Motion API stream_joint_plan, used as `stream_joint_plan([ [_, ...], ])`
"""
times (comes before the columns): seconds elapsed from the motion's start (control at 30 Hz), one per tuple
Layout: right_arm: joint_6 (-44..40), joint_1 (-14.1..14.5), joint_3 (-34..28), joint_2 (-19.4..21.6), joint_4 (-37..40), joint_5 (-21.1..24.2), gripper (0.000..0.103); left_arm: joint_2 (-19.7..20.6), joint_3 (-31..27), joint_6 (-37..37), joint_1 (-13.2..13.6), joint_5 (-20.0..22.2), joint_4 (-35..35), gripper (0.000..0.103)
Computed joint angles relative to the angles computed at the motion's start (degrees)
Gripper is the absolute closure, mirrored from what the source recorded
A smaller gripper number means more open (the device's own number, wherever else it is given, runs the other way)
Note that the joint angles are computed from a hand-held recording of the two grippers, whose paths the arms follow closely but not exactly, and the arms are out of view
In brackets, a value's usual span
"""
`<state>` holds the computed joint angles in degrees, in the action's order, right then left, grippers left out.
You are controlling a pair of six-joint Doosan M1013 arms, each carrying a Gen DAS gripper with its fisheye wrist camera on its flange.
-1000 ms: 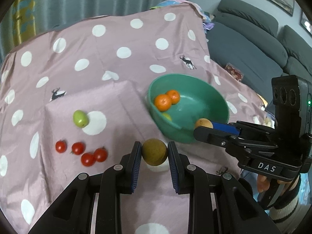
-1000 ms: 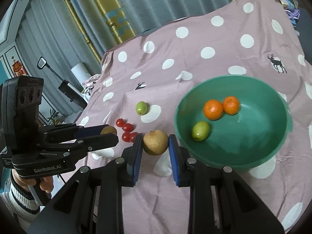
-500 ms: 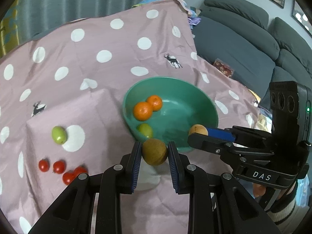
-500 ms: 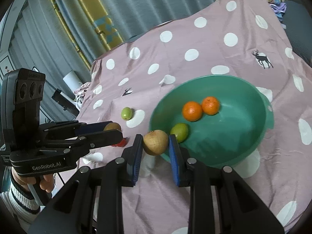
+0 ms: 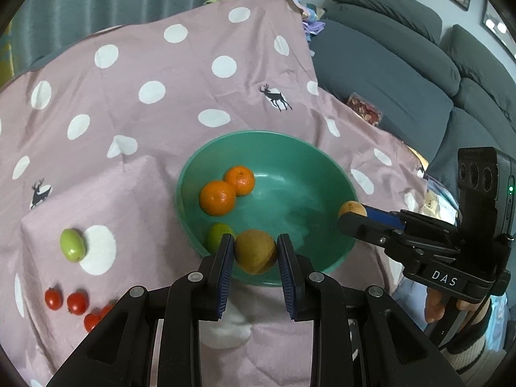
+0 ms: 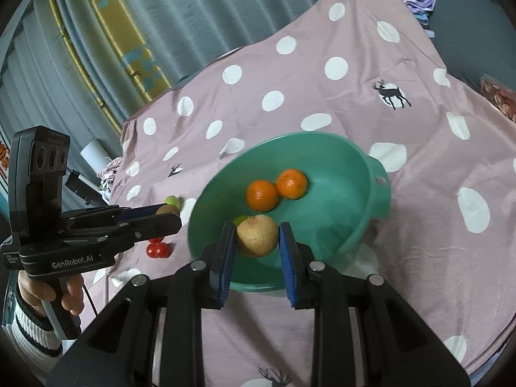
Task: Organize fruits
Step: 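Lower both fruits into the green bowl and open both tools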
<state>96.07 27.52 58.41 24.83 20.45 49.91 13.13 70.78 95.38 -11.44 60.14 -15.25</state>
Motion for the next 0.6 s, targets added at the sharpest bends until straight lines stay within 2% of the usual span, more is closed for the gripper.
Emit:
stream_joint_plan([
  [0.6, -2.1, -0.6, 0.5, 0.5, 2.6, 0.3, 0.076, 3.1, -2.2, -0.2, -1.7, 3.0, 1.9, 0.075],
])
